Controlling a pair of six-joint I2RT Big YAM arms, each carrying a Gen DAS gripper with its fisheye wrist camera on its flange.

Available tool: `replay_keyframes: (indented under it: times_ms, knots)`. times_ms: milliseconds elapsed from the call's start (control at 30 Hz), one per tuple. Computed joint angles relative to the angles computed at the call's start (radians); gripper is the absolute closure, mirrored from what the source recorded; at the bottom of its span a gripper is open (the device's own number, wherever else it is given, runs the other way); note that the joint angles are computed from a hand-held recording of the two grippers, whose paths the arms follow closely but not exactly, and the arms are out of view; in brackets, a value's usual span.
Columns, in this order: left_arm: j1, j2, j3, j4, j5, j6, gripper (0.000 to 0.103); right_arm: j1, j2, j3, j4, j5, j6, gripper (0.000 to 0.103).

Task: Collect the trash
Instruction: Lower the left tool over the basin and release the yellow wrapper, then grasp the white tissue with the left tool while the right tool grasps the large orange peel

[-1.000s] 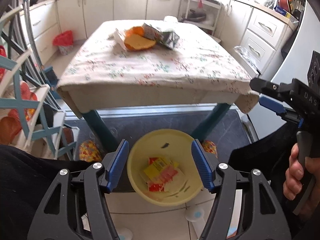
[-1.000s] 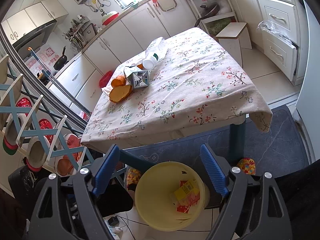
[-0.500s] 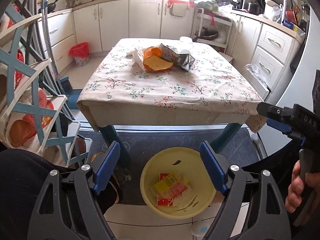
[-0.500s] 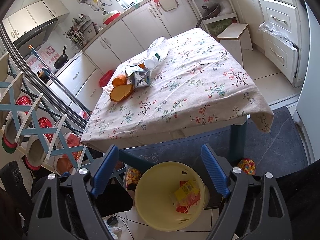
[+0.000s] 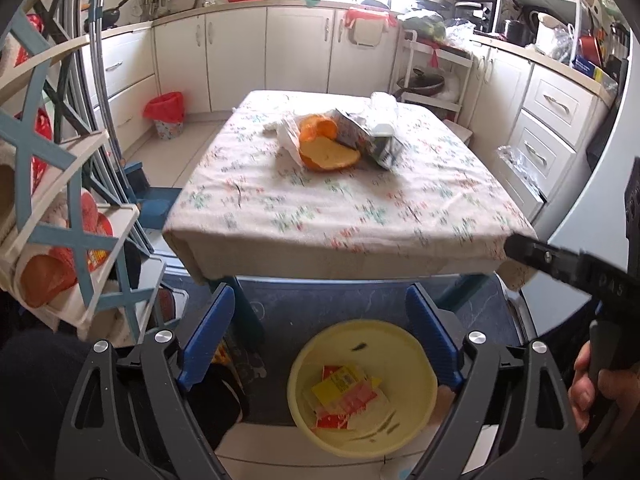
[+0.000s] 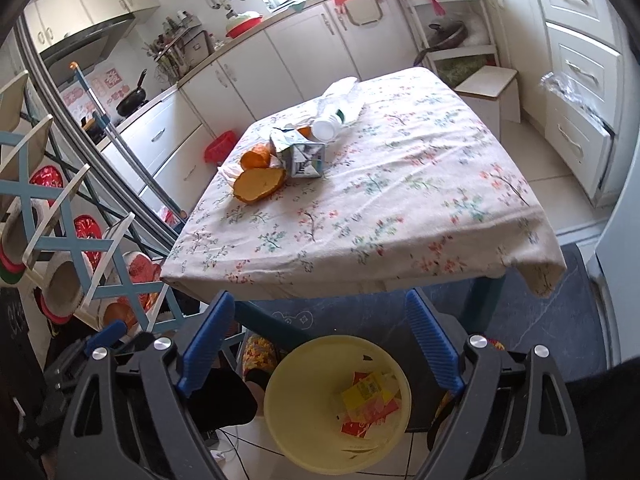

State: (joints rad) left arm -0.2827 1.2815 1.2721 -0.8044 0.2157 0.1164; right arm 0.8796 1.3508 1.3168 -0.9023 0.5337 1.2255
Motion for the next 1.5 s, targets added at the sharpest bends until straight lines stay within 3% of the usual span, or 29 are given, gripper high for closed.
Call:
replay_keyframes:
  times_ms: [200, 433, 833, 1000, 1133, 1200, 1267, 1367, 1500]
  knots:
    - [0.027, 0.11, 0.138, -0.002, 0.007, -0.048, 0.02, -0.051, 0.036, 0.056, 0.013, -0.021, -0.117, 0.018]
    - [0.033, 0.282, 0.331, -0.059, 0.026, -0.106, 0.02, -0.127, 0.075, 0.108, 0.033, -0.075, -0.224, 0.018]
    - [-0.009, 0.646, 0.789, -0.23, -0.006, -0.232, 0.022, -0.26, 0.188, 0.218, 0.05, -0.19, -0.368, 0.017]
    - [-0.009, 0.818, 1.021, -0.363, 0.006, -0.286, 0.04, -0.29, 0.211, 0.231, 0.05, -0.228, -0.371, 0.017]
    - [-0.016, 0.91, 1.154, -0.435, 0.024, -0.276, 0.051, -0.3, 0.239, 0.256, 0.036, -0.251, -0.383, 0.018]
    - [-0.019, 0.96, 1.237, -0.483, 0.036, -0.26, 0.064, -0.301, 0.249, 0.27, 0.028, -0.252, -0.393, 0.017]
    - [-0.02, 1.0, 1.306, -0.528, 0.038, -0.24, 0.087, -0.302, 0.26, 0.283, 0.02, -0.249, -0.407, 0.016]
    - [-0.019, 0.989, 1.298, -0.508, 0.041, -0.227, 0.097, -0.308, 0.273, 0.293, 0.018, -0.26, -0.407, 0.015]
    - [-0.009, 0.895, 1.175, -0.395, 0.047, -0.204, 0.099, -0.315, 0.285, 0.305, 0.018, -0.266, -0.405, 0.015]
